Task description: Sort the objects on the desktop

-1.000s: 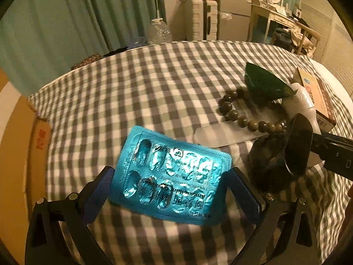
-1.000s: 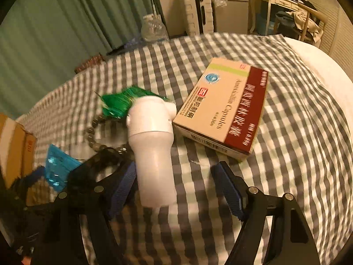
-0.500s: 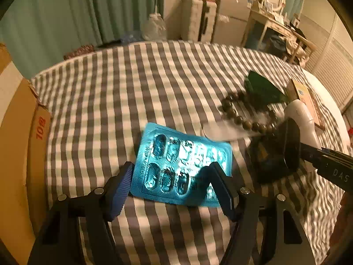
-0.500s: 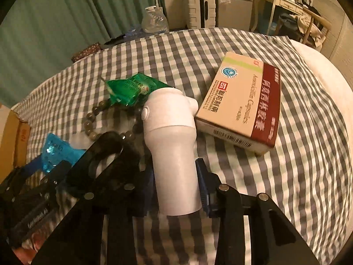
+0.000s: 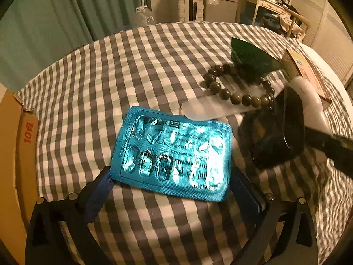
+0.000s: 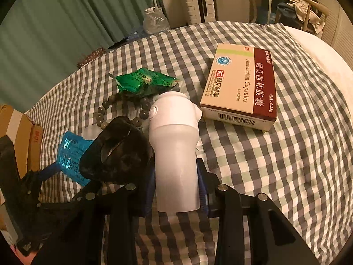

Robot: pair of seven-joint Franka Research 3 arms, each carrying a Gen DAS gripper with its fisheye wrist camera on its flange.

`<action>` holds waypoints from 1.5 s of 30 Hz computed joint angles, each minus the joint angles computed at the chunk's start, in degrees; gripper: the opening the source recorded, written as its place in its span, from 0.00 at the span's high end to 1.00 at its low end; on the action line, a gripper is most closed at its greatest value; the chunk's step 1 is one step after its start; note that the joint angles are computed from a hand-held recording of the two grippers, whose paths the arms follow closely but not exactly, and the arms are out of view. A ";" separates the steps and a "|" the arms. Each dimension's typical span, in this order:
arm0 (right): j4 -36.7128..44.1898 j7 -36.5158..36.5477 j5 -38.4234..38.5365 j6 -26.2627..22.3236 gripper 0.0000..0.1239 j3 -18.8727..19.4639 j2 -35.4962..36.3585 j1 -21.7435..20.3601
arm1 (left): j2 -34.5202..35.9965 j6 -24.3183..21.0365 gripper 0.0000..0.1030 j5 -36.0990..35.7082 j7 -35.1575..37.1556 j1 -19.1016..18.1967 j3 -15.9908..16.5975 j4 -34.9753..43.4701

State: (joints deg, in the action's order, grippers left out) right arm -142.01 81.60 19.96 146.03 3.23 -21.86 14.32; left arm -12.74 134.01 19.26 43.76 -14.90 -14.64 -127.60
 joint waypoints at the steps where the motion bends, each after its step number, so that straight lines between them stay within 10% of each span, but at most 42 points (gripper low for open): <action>1: 0.17 -0.22 0.23 0.28 0.73 -0.11 0.47 0.13 | 0.21 -0.48 0.00 0.10 -0.10 0.01 -0.09 0.35; 12: 1.18 1.08 -0.43 0.10 0.74 0.20 0.33 -0.36 | -4.24 -3.99 0.02 1.53 -0.22 -1.39 -1.44 -0.32; 29: -0.06 4.94 -1.83 -11.68 0.91 2.66 -20.57 1.50 | -22.49 -12.12 0.02 -2.20 -0.29 -3.07 -1.88 1.53; 38: -3.96 8.46 0.28 -9.65 0.66 2.06 -22.03 0.55 | -26.85 -13.41 0.02 -4.24 -1.90 -2.96 -1.32 -3.84; 45: -6.65 7.18 2.89 -5.47 0.65 -0.45 -15.40 0.77 | -19.31 -12.29 0.02 0.28 -5.21 -0.17 -4.77 -3.22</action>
State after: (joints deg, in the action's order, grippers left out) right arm -148.66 88.78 22.86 140.56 2.77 -37.26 15.09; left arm -32.05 121.73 19.54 38.56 -15.07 -19.41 -130.82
